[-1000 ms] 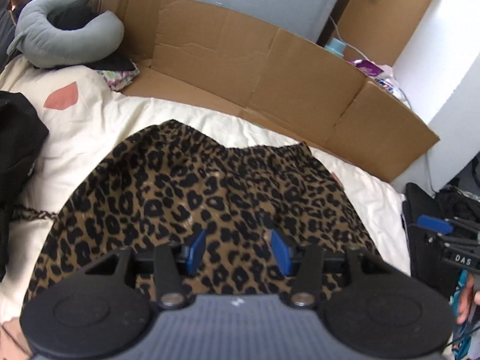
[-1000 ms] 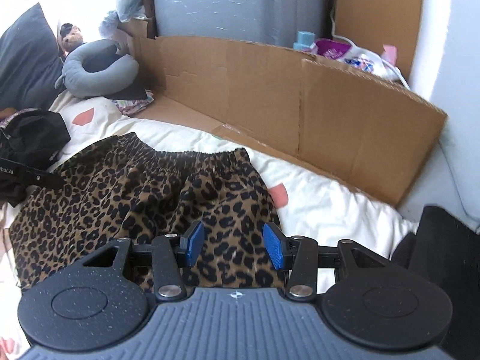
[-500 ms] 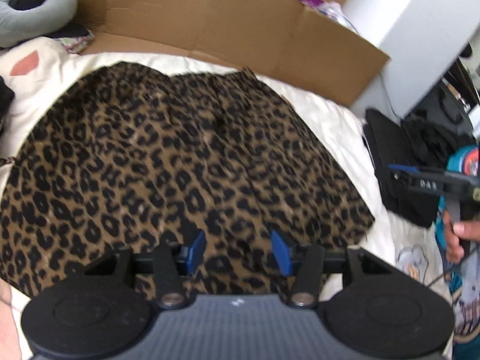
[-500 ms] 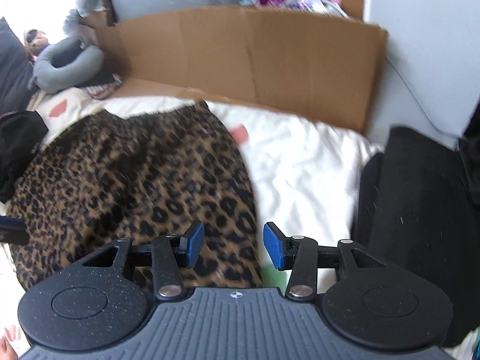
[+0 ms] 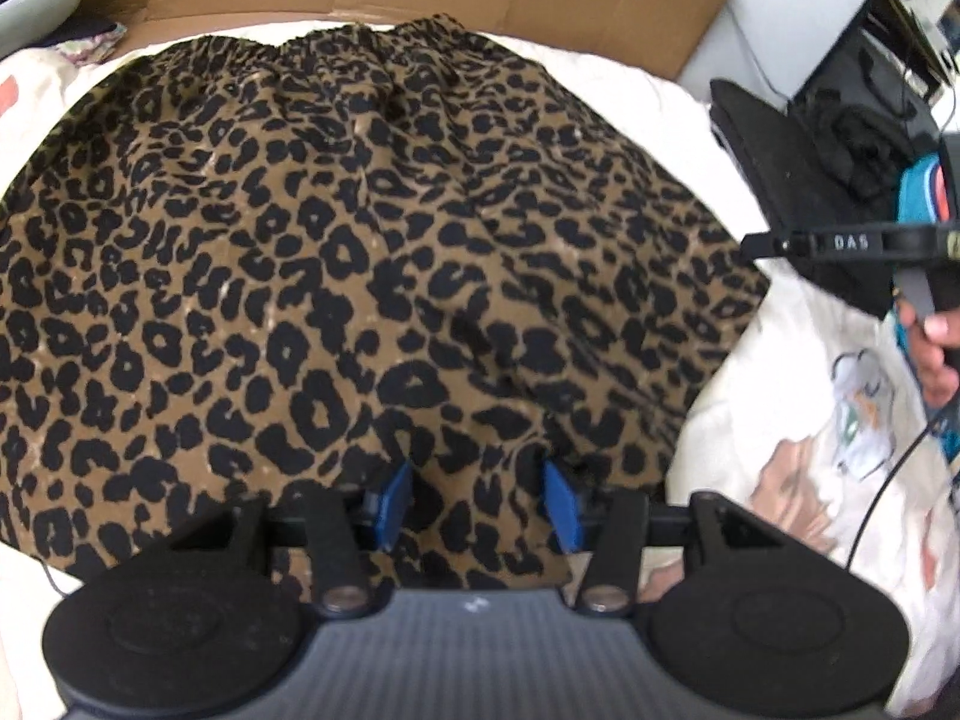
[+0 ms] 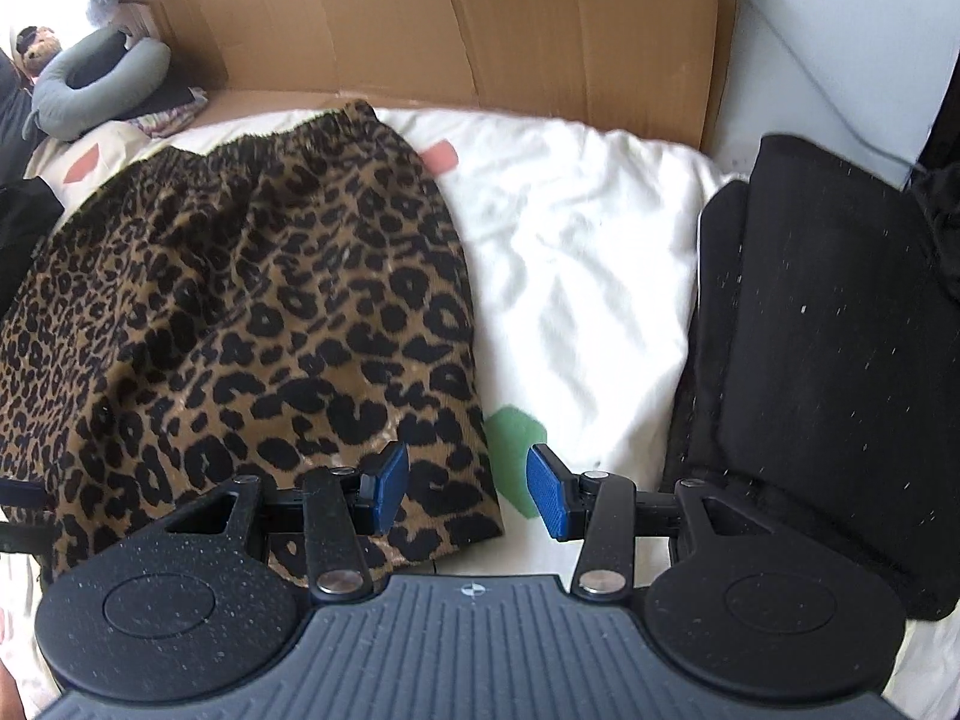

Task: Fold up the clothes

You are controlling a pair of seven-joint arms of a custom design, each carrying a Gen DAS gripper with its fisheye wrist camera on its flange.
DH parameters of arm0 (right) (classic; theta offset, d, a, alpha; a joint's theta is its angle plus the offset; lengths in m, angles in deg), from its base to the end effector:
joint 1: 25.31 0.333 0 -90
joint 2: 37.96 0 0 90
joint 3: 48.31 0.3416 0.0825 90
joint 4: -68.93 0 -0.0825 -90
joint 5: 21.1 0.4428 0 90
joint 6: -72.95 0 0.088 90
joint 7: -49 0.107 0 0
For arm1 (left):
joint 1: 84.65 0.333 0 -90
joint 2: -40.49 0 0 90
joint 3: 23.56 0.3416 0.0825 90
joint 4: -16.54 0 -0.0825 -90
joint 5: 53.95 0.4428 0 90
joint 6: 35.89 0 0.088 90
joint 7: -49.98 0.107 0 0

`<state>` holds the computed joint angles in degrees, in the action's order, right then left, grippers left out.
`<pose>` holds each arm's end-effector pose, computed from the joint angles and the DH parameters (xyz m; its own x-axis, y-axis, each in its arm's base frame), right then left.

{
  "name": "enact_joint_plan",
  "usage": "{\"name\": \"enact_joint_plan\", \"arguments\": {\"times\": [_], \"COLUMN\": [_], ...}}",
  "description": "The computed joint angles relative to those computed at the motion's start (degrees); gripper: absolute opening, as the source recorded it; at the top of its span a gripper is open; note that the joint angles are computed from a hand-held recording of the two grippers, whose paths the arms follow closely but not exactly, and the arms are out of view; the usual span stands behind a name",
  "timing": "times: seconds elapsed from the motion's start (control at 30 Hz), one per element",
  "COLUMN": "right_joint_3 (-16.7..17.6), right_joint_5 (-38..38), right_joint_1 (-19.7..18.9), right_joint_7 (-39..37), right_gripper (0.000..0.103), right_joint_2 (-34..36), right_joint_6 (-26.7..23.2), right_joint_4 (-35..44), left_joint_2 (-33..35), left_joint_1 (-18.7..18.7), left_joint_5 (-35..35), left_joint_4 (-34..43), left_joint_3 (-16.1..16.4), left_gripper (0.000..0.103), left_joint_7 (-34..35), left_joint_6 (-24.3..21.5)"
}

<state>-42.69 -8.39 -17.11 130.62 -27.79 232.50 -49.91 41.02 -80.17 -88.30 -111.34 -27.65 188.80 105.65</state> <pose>0.6505 0.1477 0.3921 0.2227 -0.9681 -0.1149 -0.8498 -0.1350 -0.5096 0.5936 0.0054 0.3788 -0.4323 -0.8790 0.2012 -0.8514 0.3244 -0.4121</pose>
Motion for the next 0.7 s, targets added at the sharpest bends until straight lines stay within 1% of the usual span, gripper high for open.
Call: {"name": "enact_joint_plan", "arguments": {"times": [0.03,0.07,0.1,0.13,0.17,0.2,0.27,0.4,0.5,0.57,0.7], "right_joint_3": [-0.1,-0.1,0.0,0.2,0.3,0.0,-0.5,-1.2,-1.2,-1.4,-1.6], "right_joint_5": [-0.2,-0.4,-0.4,-0.2,-0.5,-1.5,-3.3,-6.3,-7.4,-8.8,-10.4], "right_joint_1": [0.1,0.1,0.0,-0.1,-0.1,0.2,0.7,1.2,1.2,1.5,1.7], "right_joint_7": [0.2,0.4,0.2,-0.5,-0.8,-0.5,0.7,3.1,4.0,4.9,6.4], "right_gripper": [0.051,0.051,0.05,0.05,0.045,0.035,0.029,0.004,0.004,0.003,0.003], "right_joint_2": [0.3,0.6,0.9,1.2,1.5,1.7,1.9,2.2,2.0,1.7,1.6], "right_joint_6": [-0.4,-0.8,-1.4,-2.2,-2.8,-3.2,-3.6,-4.0,-4.0,-4.0,-4.1], "right_joint_4": [0.2,0.4,0.6,0.9,1.0,1.0,1.2,1.4,1.5,1.4,1.4], "left_joint_2": [0.0,0.0,-0.1,-0.7,-1.3,-1.9,-3.0,-4.7,-5.7,-6.0,-3.9], "left_joint_1": [0.1,0.3,0.6,0.7,0.8,0.9,1.2,2.0,2.4,2.5,2.9], "left_joint_5": [-0.3,-0.7,-1.1,-1.3,-1.5,-1.7,-1.9,-1.7,-1.4,-0.7,2.4], "left_joint_4": [0.0,0.2,0.4,0.2,-0.1,-0.4,-0.8,-1.2,-1.1,-1.1,-0.7], "left_joint_3": [0.1,0.3,0.5,0.6,0.7,0.9,1.4,2.3,2.9,3.0,2.9], "left_gripper": [0.016,0.008,0.006,0.006,0.005,0.005,0.004,0.003,0.003,0.003,0.003], "left_joint_7": [0.2,0.5,0.8,1.7,2.6,3.5,4.3,4.6,4.6,4.6,2.7], "left_joint_6": [-0.4,-1.6,-2.7,-2.8,-2.9,-3.0,-4.0,-4.8,-5.6,-5.1,-3.6]}}
